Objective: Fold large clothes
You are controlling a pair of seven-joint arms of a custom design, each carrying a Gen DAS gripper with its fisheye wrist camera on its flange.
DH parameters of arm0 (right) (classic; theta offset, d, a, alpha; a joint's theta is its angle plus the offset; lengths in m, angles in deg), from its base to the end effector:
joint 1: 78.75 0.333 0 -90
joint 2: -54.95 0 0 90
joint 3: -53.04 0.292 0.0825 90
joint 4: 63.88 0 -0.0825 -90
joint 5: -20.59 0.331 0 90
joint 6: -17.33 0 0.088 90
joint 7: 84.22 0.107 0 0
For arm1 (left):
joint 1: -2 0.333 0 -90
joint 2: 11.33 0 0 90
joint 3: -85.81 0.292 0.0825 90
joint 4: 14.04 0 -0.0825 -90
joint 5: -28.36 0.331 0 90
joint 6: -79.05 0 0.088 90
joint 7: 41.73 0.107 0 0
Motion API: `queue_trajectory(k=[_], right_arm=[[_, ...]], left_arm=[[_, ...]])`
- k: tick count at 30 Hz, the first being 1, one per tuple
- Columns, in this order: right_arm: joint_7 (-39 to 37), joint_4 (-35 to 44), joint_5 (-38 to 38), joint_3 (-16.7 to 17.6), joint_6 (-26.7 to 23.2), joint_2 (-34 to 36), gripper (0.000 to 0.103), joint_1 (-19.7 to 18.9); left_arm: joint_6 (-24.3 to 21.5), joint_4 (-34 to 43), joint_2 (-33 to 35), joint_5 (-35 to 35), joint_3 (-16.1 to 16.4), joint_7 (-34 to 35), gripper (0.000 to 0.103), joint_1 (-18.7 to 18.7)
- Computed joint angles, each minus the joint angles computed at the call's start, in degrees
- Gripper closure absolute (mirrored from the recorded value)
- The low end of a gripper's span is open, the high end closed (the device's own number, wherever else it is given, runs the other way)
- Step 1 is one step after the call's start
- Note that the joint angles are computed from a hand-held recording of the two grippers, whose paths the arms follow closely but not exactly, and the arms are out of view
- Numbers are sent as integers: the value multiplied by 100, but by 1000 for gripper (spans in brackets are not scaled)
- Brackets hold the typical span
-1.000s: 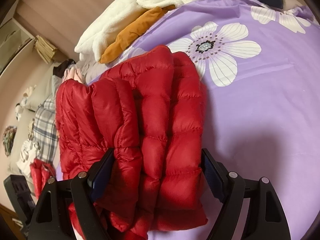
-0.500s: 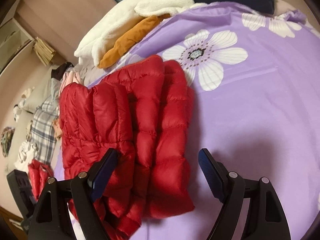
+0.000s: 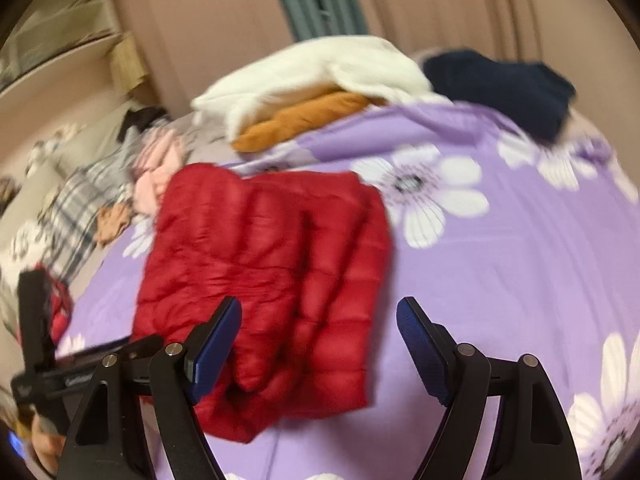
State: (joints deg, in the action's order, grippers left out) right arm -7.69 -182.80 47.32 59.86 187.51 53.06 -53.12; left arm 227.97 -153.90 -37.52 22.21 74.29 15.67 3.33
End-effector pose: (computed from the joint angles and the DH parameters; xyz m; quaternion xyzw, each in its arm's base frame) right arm 0.4720 0.2646 0.5503 -0.7373 0.4984 -0.1427 0.4332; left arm 0.4090 -0.0808 0.5335 -0.8101 0.5038 -0.2727 0.1246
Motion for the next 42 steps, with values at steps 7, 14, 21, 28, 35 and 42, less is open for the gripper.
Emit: queue_trajectory(k=[7, 14, 21, 28, 35, 42], right_arm=[[-1868, 121, 1498, 101, 276, 36, 29, 374], [-744, 58, -19, 219, 51, 220, 44, 240], [18, 60, -881, 283, -265, 381, 44, 42], [151, 60, -961, 357, -359, 483, 44, -36], [-22, 64, -626, 423, -405, 495, 44, -92], [-41, 49, -594, 414, -408, 482, 44, -78]], left_arm=[[-5, 6, 8, 4, 1, -8, 19, -5], [-7, 6, 7, 0, 7, 0, 20, -7], [-31, 17, 56, -32, 32, 32, 20, -32], [-97, 84, 135, -76, 82, 135, 20, -49], [-53, 304, 8, 141, 26, 103, 23, 70], [175, 717, 210, 488, -64, 150, 23, 260]])
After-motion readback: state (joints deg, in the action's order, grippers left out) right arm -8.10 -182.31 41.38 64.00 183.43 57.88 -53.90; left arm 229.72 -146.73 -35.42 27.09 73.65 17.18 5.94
